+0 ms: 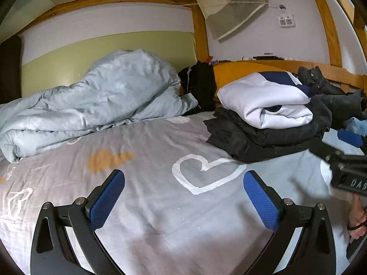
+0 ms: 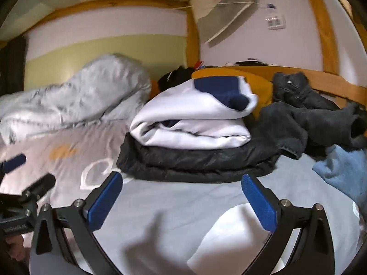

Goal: Fold large clothes

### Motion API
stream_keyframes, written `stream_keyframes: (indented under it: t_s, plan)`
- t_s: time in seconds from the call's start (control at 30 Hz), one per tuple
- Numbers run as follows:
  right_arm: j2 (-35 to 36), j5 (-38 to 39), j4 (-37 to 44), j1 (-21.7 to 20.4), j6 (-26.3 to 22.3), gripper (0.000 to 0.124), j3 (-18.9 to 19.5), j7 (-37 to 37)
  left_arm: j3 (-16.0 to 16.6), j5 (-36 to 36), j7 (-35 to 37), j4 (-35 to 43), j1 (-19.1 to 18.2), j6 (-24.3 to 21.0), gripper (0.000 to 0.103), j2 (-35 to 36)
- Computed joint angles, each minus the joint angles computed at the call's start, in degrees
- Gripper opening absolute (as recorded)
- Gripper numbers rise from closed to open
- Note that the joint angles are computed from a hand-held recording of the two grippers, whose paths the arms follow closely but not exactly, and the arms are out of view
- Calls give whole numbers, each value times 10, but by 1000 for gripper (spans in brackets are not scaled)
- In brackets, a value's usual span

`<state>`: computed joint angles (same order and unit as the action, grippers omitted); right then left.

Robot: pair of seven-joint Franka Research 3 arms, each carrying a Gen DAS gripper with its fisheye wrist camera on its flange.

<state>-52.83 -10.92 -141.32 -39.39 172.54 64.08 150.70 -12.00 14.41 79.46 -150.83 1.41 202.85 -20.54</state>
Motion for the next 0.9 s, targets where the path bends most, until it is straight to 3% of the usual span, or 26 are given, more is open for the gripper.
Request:
stream_keyframes:
  t_s: [0.13, 0.23, 0.33, 0.4, 0.53, 0.7, 0.77, 0.83, 0.9]
  plan:
    - [-55, -6, -2, -8, 1, 103, 13, 9, 22, -10, -28, -13, -7, 32, 103, -3]
    - [-72, -8, 5, -14, -12, 103, 23, 1, 77, 37, -74, -15, -40, 43, 103, -3]
    - [-74, -8, 14, -19, -24, 103, 28, -6, 67, 43, -81, -12, -28, 36, 103, -3]
    - [-74, -5, 15, -20, -28, 103, 29, -6, 34, 19, -65, -15, -3, 34, 103, -7]
    - [-61, 3, 13, -16, -34, 103, 25, -2, 7, -6, -41, -21, 15, 47, 103, -11]
    - [-65, 2, 9, -12, -41, 103, 22, 13, 11, -12, -36, -24, 8, 47, 103, -13]
    - [-63, -2, 11, -13, -42, 103, 23, 13, -6, -33, -25, -26, 21, 47, 103, -17]
    - [-59, -6, 15, -14, -48, 103, 24, 10, 19, -10, -34, -25, 1, 47, 103, -14]
    - [-57, -10, 18, -14, -50, 103, 25, 9, 25, -2, -36, -24, -4, 43, 103, -14]
